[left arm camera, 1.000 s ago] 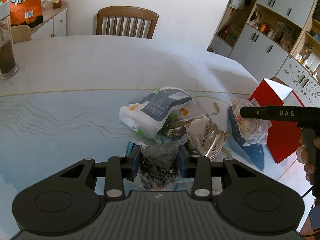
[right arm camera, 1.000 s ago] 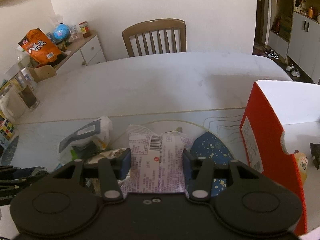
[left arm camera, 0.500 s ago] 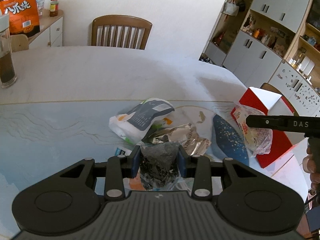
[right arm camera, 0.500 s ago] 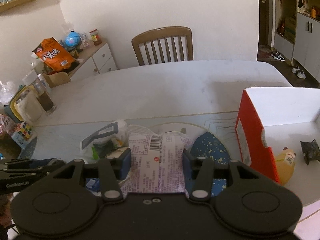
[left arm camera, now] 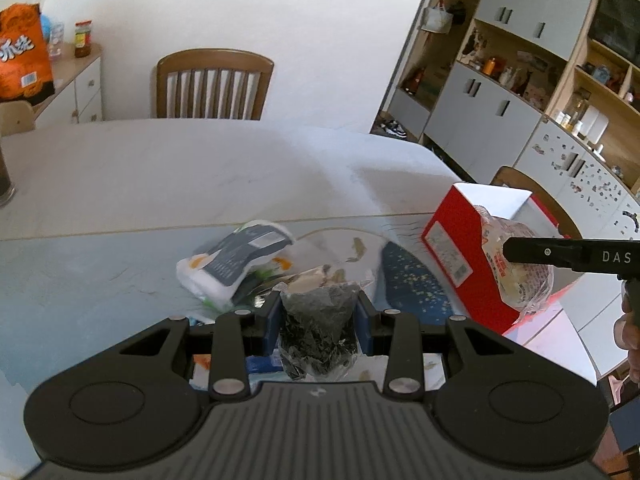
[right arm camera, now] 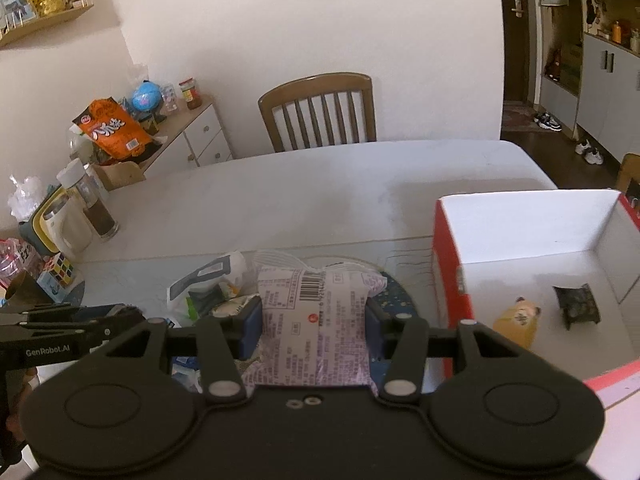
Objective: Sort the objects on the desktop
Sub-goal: 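Lift the pink pastry and dark foil bag toward the red shoebox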
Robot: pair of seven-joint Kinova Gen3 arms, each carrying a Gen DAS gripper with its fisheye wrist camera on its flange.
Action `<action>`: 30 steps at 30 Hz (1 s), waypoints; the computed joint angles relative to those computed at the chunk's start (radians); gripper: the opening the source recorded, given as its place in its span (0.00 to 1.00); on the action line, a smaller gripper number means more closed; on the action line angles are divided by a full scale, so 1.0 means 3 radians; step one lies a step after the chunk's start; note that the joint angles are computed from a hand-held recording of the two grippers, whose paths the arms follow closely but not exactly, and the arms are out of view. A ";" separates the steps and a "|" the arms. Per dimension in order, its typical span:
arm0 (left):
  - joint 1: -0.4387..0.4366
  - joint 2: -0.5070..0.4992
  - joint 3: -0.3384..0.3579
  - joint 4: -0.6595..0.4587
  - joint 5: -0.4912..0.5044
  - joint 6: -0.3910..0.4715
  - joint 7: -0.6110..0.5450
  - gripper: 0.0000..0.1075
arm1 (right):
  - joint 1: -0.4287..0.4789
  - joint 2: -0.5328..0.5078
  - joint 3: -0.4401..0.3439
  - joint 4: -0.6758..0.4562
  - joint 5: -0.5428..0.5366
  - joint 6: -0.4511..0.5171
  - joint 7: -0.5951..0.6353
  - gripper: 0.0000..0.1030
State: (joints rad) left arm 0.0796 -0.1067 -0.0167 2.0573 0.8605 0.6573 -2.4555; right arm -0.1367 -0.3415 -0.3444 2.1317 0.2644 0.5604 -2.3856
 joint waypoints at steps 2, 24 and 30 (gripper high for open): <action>0.0027 -0.0021 0.0039 -0.0015 -0.0028 -0.0019 0.0055 0.33 | -0.0024 -0.0065 0.0061 0.0018 -0.0039 0.0029 0.0041 0.49; 0.0730 -0.0005 0.0484 -0.0243 -0.0582 -0.0526 0.1076 0.33 | 0.0077 -0.0669 0.0842 0.0193 -0.0640 0.0197 0.1158 0.49; 0.0924 0.0159 0.0654 -0.0394 -0.0856 -0.0708 0.1476 0.33 | 0.0119 -0.0782 0.1141 0.0219 -0.0784 0.0237 0.1551 0.49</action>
